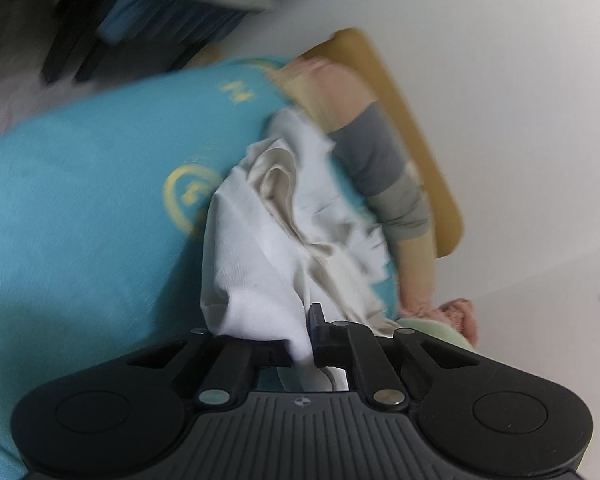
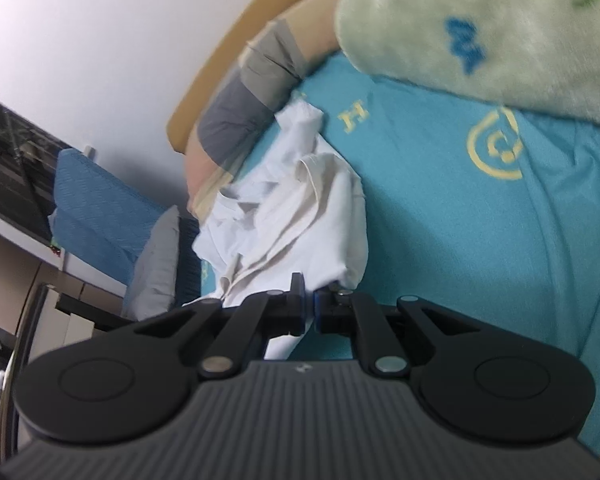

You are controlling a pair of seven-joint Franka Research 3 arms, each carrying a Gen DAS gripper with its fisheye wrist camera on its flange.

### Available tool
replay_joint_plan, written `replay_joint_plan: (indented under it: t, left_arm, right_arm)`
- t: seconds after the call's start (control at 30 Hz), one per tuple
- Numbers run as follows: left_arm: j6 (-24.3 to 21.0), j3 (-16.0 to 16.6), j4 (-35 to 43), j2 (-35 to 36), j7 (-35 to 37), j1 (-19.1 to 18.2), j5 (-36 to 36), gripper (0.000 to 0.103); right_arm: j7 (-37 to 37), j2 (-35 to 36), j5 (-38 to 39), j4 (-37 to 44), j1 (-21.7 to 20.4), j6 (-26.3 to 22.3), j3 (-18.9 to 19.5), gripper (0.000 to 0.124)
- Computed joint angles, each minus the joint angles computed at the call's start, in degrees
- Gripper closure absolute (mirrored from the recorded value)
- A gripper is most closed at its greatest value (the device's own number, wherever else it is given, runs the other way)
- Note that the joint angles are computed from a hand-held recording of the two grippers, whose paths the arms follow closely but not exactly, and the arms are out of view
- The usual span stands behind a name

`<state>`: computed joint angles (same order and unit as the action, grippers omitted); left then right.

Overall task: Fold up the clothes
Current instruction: 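Grasp the folded white shirt with both grippers and lift it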

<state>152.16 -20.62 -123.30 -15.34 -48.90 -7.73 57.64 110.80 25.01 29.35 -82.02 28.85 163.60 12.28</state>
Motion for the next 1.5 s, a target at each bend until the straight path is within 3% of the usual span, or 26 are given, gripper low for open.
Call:
replay_joint_plan:
  t: [0.17, 0.43, 0.57, 0.73, 0.87, 0.93, 1.07, 1.17, 1.27, 1.43, 1.5]
  left_arm:
    - [-2.2, -1.6, 1.0, -2.8, 1.1, -0.6, 1.6, 0.098]
    - [-9.7, -5.6, -0.6, -11.6, 7.8, -5.1, -6.2, 0.098]
    - [-16.0, -10.8, -1.1, -16.3, 7.1, -6.9, -10.5, 0.098]
    - [-19.9, -15.1, -0.9, -18.5, 2.8, -7.7, -13.4, 0.098]
    - [-21.3, -15.5, 0.2, -19.3, 2.3, -7.3, -13.5, 0.097]
    - [-20.7, -13.9, 1.7, -17.7, 4.1, -6.6, -13.8, 0.096]
    - [-18.6, -8.2, 5.3, -12.7, 9.3, -6.2, -17.8, 0.095]
    - [-16.0, -2.8, 7.8, -8.0, 15.6, -6.2, -22.3, 0.095]
    - [-12.7, 0.5, 7.7, -5.1, 18.4, -5.0, -25.4, 0.095]
    - [-9.6, 1.9, 8.2, -1.1, 23.2, -2.9, -24.0, 0.094]
    - [-7.7, 2.0, 7.4, -0.4, 24.6, -2.3, -22.2, 0.094]
  right_arm:
    - [-3.7, -3.5, 2.8, -3.6, -1.3, 4.7, 2.1, 0.117]
    - [-18.0, -18.8, 19.9, -18.5, -4.3, 8.2, 5.9, 0.117]
    - [-27.8, -28.6, 33.6, -28.6, -1.3, 12.9, 4.9, 0.117]
    - [-31.7, -38.2, 42.0, -40.2, 5.9, 20.8, 2.3, 0.117]
    - [-27.9, -38.3, 37.7, -40.0, 6.9, 20.2, 0.9, 0.117]
    - [-19.7, -36.4, 26.9, -37.8, 1.7, 18.6, 4.1, 0.117]
    - [7.0, -27.9, -3.5, -28.2, -11.0, 12.3, 11.6, 0.117]
    - [20.7, -18.7, -20.4, -16.7, -9.7, 5.4, 8.7, 0.117]
    - [20.2, -9.9, -22.8, -5.7, -6.7, -0.1, 5.9, 0.117]
    - [16.2, 1.6, -22.6, 8.4, -2.6, -5.6, 2.1, 0.117]
    - [13.4, 3.9, -20.8, 10.4, -2.1, -5.5, 1.7, 0.117]
